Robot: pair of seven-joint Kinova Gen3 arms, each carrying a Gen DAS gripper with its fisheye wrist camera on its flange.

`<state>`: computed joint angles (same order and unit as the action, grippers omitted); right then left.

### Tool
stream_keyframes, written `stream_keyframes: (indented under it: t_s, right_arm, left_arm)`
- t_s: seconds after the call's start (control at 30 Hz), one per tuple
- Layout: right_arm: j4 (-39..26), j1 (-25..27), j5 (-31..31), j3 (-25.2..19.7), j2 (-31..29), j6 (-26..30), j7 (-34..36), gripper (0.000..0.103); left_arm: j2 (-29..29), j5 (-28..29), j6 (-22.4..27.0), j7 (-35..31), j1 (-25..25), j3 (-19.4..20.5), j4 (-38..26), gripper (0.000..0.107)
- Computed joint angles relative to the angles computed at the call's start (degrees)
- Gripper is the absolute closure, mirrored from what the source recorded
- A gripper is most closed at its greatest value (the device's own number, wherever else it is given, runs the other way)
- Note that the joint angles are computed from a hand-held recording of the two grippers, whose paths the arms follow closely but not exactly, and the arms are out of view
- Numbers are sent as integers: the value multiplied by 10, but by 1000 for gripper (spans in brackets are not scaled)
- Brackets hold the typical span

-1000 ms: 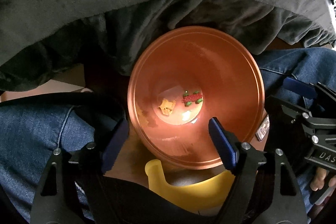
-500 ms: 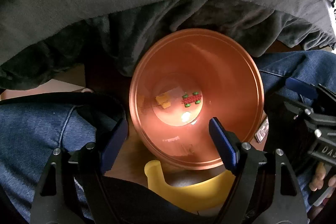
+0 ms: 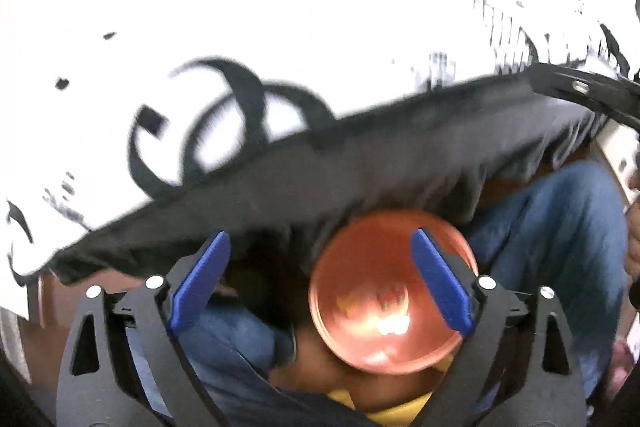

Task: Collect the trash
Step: 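Grasp the white medicine box with right tool while left tool grasps white bottle cap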

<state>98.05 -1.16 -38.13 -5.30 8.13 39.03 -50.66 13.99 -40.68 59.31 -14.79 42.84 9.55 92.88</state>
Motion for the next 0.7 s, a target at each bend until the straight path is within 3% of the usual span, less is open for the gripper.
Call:
stream_keyframes:
  t_s: [0.07,0.27,0.4,0.57,0.63,0.7]
  right_arm:
    - [-29,-34,10,18,10,-22,-23,7]
    - [-159,-193,101,131,85,-50,-163,6]
    - [-265,-295,155,232,157,-23,-256,6]
    - [-398,-384,197,357,256,40,-372,6]
    - [-448,-389,233,361,285,79,-410,6]
    - [-481,-379,280,336,300,108,-437,6]
  left_arm:
    - [-12,-29,8,21,10,-4,2,16]
    - [-22,-67,40,52,8,1,-8,15]
    - [-27,-75,46,73,5,9,-2,15]
    - [-34,-77,53,85,0,17,5,15]
    - [-36,-80,60,89,2,20,7,15]
    - [-38,-83,68,93,3,23,7,15]
